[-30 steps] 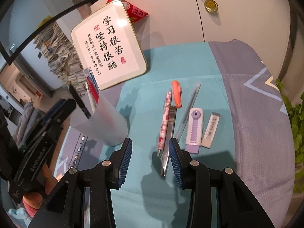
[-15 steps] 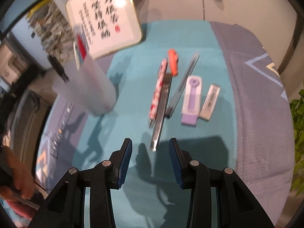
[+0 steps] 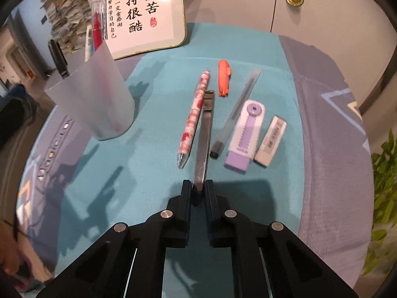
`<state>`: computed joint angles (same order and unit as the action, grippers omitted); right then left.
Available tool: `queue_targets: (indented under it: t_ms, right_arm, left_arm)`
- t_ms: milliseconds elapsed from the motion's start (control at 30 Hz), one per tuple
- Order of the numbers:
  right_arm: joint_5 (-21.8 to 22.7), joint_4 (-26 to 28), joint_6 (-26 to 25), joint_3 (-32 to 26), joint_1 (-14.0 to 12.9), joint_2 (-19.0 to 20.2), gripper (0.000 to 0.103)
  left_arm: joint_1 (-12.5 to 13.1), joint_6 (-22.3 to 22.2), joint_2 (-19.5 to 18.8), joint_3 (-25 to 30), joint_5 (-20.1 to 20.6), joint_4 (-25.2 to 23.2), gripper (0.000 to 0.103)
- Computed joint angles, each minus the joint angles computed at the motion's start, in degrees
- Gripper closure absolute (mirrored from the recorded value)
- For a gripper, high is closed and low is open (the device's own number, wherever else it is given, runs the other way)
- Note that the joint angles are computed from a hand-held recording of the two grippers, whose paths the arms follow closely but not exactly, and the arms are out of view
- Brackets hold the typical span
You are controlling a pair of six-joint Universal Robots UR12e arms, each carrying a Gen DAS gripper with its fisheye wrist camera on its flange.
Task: Organize stationery
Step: 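Lower the right tool onto the silver pen while the left tool lowers onto the pink floral pen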
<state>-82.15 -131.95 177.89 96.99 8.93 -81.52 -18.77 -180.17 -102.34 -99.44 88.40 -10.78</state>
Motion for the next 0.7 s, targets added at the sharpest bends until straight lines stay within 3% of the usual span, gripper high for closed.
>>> queue_targets:
  t_ms: [233,333,500,600,700]
  right_arm:
    - [3.94,3.36,-5.02,4.95,-3.30,-5.40,0.093]
    - [3.62,3.46,-6.26,7.26,-4.18,-7.91,0.093]
    - [2.74,2.88,-6.36,9.88,-5.39,-10.49,0.093]
    - [3.31,2.61,-5.95,10.86,-6.29,-11.42,0.093]
    - [4.35,1.85,-5.83,11.71,-7.03,-11.97,0.093]
  left_arm:
    - [-1.30,1.64,-2.43,3.53,-3.11,-9.34,0.062]
    - [-1.83,1.48,-4.42,6.02,-4.20,-13.68,0.061]
    - [-3.26,-0.31,-8.30,10.83,-0.51,-19.50,0.061]
    - [-3.78,-1.79,-9.66,12.45,1.55,-20.28,0.062]
    - [-4.62,-3.19,-10.77,13.50,6.33,-19.14,0.062]
